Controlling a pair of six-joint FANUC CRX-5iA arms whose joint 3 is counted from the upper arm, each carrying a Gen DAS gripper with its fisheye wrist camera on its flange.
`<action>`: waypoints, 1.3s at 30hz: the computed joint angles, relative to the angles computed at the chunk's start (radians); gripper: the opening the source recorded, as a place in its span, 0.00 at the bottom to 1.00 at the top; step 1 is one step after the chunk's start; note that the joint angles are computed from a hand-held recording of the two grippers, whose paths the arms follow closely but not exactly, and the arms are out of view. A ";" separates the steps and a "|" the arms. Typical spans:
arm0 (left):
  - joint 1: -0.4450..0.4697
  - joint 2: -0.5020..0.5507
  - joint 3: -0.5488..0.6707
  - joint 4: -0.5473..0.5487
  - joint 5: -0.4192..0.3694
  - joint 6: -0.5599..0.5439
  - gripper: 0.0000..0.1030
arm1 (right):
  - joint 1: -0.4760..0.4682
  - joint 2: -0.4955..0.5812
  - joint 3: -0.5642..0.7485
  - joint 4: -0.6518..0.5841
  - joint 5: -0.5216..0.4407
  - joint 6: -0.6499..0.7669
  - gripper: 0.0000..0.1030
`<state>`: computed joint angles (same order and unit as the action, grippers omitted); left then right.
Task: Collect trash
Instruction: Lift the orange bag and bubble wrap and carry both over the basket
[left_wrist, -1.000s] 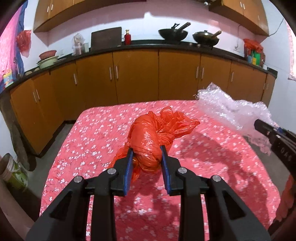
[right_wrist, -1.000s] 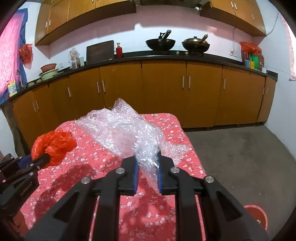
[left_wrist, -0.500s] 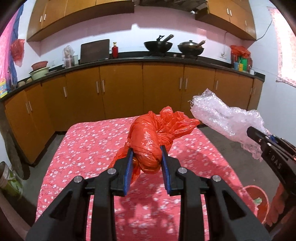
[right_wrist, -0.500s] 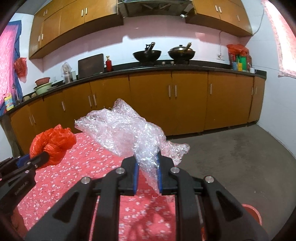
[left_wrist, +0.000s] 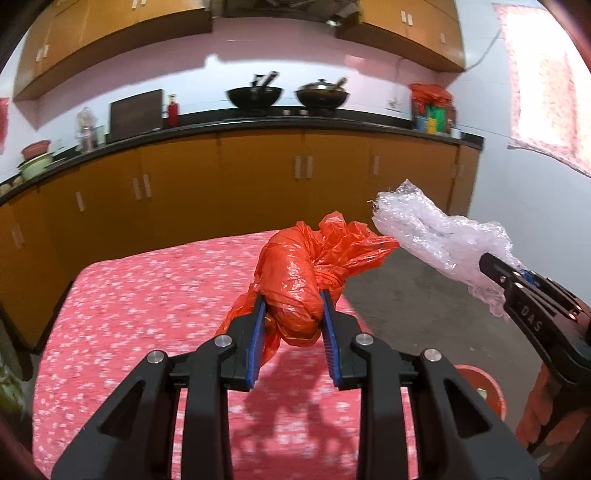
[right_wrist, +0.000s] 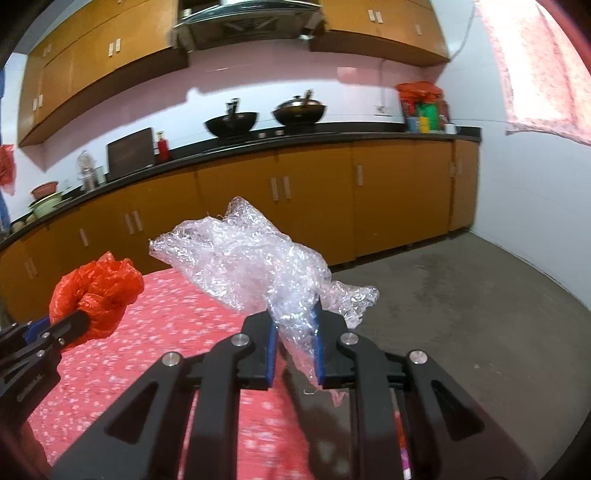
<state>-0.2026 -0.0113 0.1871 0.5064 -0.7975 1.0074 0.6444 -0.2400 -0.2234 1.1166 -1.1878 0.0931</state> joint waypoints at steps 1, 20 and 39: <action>-0.017 0.002 -0.001 0.002 -0.001 -0.005 0.27 | -0.005 -0.013 -0.013 0.001 -0.008 -0.006 0.16; -0.224 0.035 -0.030 -0.017 -0.041 0.012 0.27 | -0.061 -0.277 -0.274 -0.018 -0.191 -0.082 0.16; -0.428 0.175 -0.004 -0.219 -0.188 0.090 0.28 | -0.101 -0.471 -0.552 -0.340 -0.237 -0.179 0.16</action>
